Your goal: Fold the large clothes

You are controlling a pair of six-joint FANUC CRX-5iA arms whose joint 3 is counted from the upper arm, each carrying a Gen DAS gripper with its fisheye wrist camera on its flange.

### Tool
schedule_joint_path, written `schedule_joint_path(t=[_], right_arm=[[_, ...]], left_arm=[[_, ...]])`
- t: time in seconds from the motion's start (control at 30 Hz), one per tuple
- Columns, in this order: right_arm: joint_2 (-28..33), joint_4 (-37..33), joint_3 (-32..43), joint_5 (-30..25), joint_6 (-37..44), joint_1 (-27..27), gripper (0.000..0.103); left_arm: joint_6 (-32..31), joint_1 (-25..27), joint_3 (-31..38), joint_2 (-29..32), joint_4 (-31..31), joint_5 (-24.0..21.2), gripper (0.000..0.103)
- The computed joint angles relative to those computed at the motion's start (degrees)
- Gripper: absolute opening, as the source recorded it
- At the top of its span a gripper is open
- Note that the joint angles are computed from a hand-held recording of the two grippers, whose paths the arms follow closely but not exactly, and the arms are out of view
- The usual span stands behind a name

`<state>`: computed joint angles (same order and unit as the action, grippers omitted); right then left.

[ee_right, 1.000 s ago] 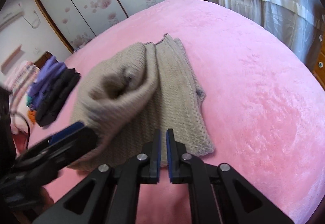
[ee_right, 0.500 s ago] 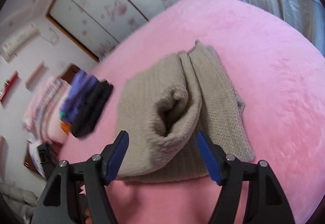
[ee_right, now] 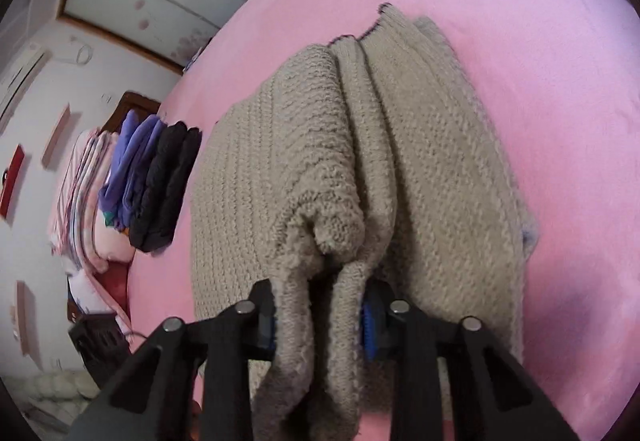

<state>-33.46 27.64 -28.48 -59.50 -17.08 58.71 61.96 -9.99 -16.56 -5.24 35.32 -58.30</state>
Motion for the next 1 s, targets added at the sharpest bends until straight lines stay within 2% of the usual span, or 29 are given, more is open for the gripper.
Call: schedule_joint_path(t=[0.17,0.23,0.33,0.4,0.5,0.57,0.67,0.77,0.9,1.0], right_arm=[[1.1,11.7,0.7,-9.0,-1.2,8.7,0.018],[1.4,17.1,0.7,-14.3,-3.3,13.2,0.018],[1.0,21.4,-0.2,-21.6,-6.4,18.4,0.018],[-0.7,20.9,-1.6,-24.1,-8.5,20.1,0.018],[-3.2,18.0,-4.5,-24.9,-12.4,20.7,0.018],[-5.1,16.0,-7.0,-23.8,-15.4,20.6,0.018],[-7.5,16.8,-11.0,-21.9,-20.5,21.3,0.019],[-6.6,16.6,-10.8,-21.8,-19.9,20.9,0.02],[-5.6,13.8,-7.9,-22.4,-16.0,20.0,0.029],[-2.7,11.7,-2.9,-27.1,-13.2,20.4,0.033]], left_arm=[[-0.9,-0.8,-0.1,-0.4,1.7,0.9,0.085],[-2.4,-1.6,-0.4,-0.8,3.0,1.6,0.085],[-3.7,-3.1,0.0,-0.7,2.8,2.6,0.085],[-3.7,-4.6,0.6,-0.7,1.2,3.3,0.085],[-2.9,-6.5,1.6,-0.5,-2.4,4.3,0.085],[-1.7,-7.9,2.4,-0.3,-5.9,5.0,0.085],[-1.0,-8.8,2.7,0.0,-8.4,6.0,0.088],[-0.1,-8.3,3.6,1.6,-8.6,3.7,0.089],[-0.3,-6.3,4.0,2.7,-5.7,0.4,0.089],[-2.2,-4.3,3.6,0.9,-4.4,-0.9,0.089]])
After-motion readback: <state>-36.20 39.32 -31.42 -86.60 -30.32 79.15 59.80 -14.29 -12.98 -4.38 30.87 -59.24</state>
